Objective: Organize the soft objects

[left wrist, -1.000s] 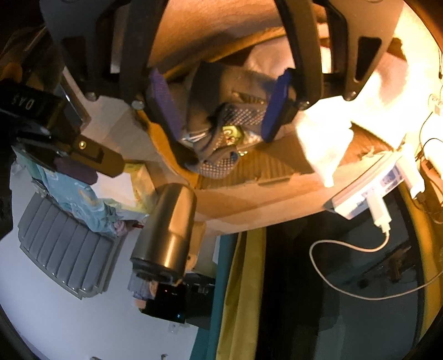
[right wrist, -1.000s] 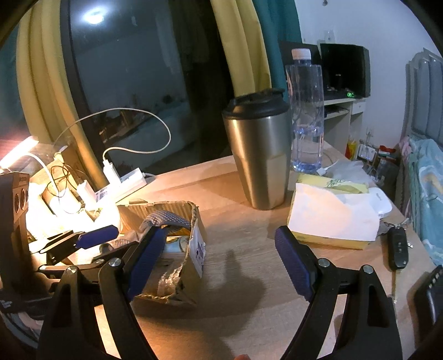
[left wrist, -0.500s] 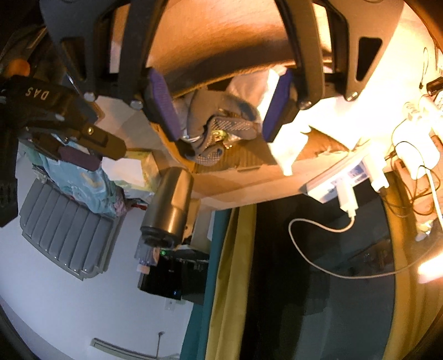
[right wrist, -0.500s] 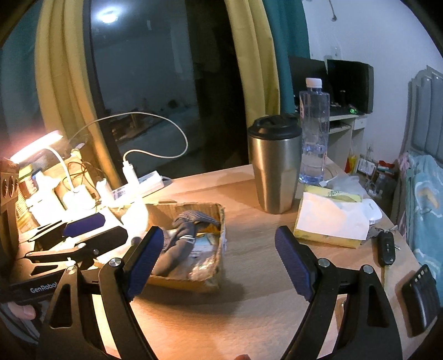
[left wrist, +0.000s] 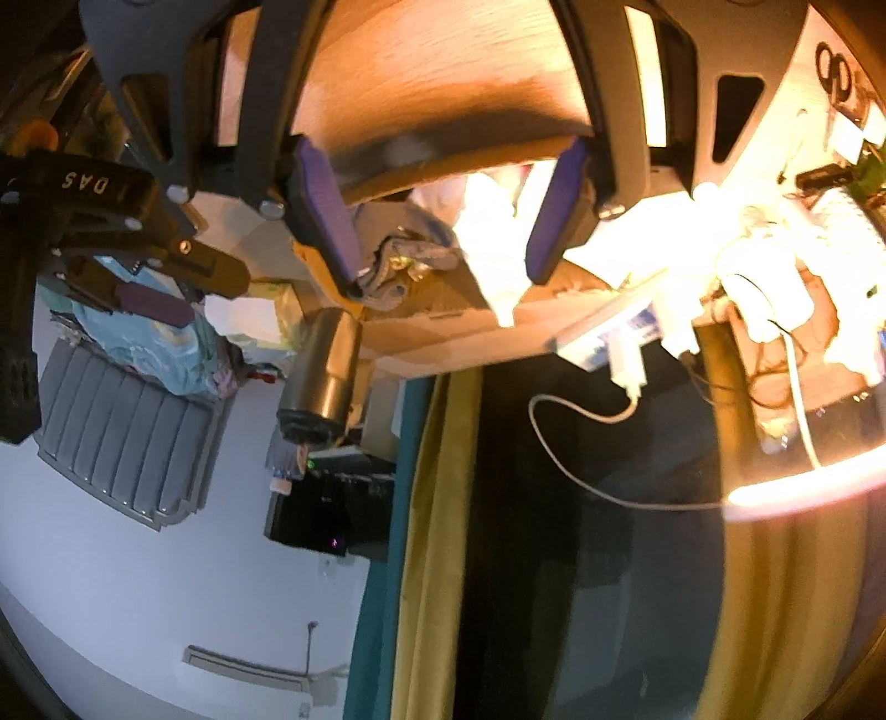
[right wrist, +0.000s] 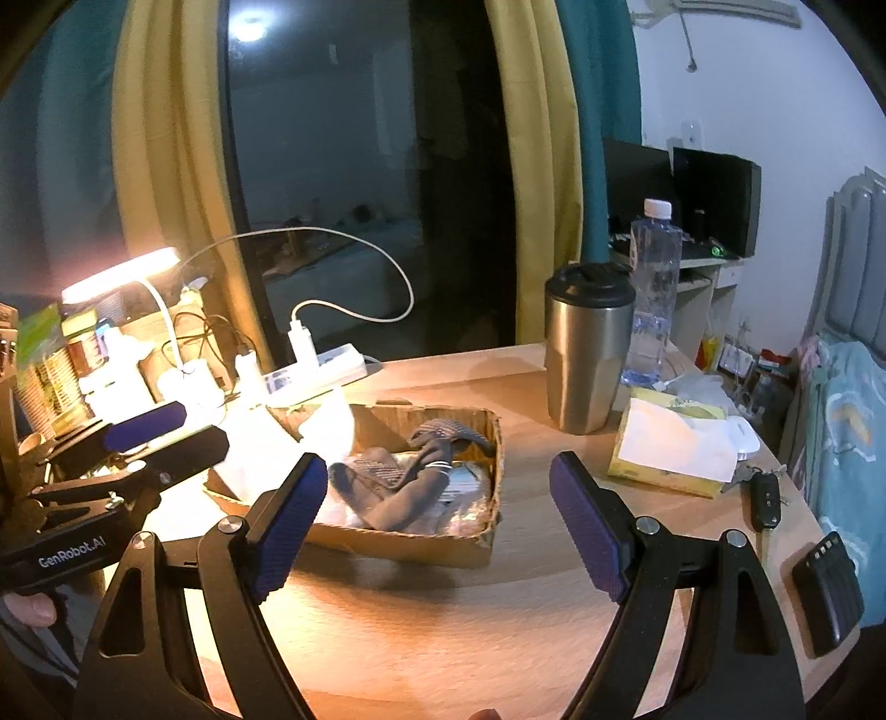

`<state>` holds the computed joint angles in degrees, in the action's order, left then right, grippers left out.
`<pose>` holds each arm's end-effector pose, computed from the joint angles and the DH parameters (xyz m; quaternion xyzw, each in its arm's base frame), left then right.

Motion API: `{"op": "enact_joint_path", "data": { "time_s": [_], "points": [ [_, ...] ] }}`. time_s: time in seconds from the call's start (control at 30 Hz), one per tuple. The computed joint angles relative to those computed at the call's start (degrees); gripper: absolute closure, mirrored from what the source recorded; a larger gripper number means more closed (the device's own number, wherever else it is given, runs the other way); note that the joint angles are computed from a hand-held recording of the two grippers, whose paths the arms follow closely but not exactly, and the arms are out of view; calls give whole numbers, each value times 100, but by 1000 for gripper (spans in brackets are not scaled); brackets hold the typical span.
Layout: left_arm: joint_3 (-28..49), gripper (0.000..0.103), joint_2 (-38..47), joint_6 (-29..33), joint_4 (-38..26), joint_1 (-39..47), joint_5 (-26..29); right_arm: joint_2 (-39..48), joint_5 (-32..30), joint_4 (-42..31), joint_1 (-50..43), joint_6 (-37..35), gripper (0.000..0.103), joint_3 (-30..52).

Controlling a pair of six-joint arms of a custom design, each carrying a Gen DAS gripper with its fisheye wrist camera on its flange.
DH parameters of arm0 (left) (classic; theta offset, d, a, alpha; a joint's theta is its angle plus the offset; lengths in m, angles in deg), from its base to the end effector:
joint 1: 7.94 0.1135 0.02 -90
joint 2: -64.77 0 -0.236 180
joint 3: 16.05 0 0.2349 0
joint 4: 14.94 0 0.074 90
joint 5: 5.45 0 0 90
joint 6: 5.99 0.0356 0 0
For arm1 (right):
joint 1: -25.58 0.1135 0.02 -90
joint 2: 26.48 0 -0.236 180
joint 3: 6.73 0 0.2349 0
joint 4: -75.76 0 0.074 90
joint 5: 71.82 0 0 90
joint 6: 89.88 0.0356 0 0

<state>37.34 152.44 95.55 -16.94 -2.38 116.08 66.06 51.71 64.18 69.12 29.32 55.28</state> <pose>0.2891 0.0094 0.1553 0.1674 0.8510 -0.1750 0.4660 0.2381 0.1991 0.1604 0.0069 0.8829 0.0182 0.4692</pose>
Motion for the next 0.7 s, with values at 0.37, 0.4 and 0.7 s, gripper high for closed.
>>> {"op": "enact_joint_path", "data": {
  "time_s": [0.37, 0.4, 0.7],
  "points": [
    [-478, 36, -961, 235, -234, 904, 656, 50, 533, -511, 654, 221, 18, 407],
    [-518, 36, -1055, 232, -227, 966, 684, 53, 594, -566, 723, 238, 18, 457],
    [-731, 18, -1905, 370, -632, 1711, 1321, -23, 1091, -977, 1233, 357, 18, 778]
  ]
}}
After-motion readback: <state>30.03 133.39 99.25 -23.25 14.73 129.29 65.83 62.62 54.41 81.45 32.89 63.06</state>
